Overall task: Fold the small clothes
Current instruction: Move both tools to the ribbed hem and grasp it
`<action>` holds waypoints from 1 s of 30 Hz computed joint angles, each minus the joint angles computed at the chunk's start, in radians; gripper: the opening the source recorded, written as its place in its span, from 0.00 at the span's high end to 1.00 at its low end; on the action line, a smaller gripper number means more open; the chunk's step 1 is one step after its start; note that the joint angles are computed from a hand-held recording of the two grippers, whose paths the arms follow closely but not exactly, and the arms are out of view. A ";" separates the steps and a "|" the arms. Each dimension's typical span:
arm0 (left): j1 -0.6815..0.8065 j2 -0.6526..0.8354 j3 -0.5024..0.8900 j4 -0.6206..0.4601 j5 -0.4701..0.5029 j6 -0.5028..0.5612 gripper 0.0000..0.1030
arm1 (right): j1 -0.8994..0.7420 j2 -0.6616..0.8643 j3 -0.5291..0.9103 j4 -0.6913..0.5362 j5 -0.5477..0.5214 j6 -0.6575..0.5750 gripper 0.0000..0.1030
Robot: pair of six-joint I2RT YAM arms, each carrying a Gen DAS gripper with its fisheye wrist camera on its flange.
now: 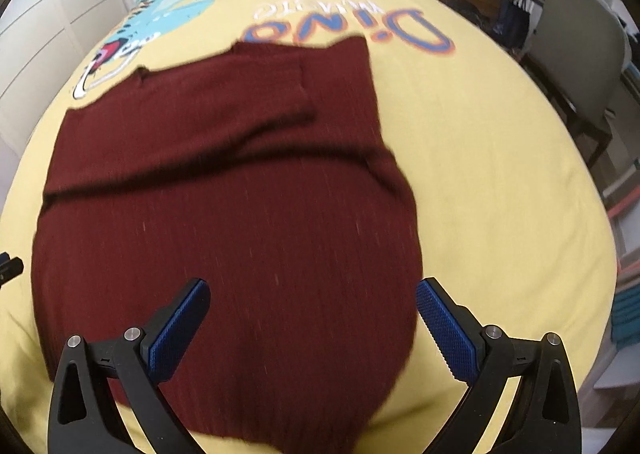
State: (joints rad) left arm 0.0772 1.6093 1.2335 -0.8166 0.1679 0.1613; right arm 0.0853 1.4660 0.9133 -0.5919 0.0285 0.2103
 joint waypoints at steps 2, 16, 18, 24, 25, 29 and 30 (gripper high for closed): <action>0.014 -0.019 -0.029 -0.006 0.000 -0.001 0.01 | -0.003 -0.028 -0.037 -0.015 -0.003 -0.001 0.01; 0.029 -0.063 -0.164 -0.073 -0.051 0.041 0.01 | -0.042 -0.159 -0.214 -0.050 -0.035 0.019 0.01; 0.030 -0.060 -0.181 -0.074 -0.047 0.041 0.01 | -0.058 -0.166 -0.229 -0.051 -0.069 0.021 0.01; 0.007 -0.043 -0.207 -0.061 -0.058 0.040 0.01 | -0.085 -0.146 -0.268 -0.039 -0.102 0.019 0.01; 0.004 -0.039 -0.209 -0.059 -0.058 0.039 0.01 | -0.084 -0.140 -0.271 -0.037 -0.105 0.019 0.01; -0.011 0.006 -0.203 -0.043 -0.049 0.028 0.02 | -0.086 -0.111 -0.277 -0.030 -0.121 0.015 0.01; -0.020 0.034 -0.187 -0.039 -0.047 0.021 0.02 | -0.088 -0.106 -0.278 -0.029 -0.125 0.013 0.01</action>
State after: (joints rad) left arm 0.0569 1.6431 1.0462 -0.8553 0.1204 0.1821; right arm -0.0027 1.3603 0.6351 -0.6204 -0.0961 0.2229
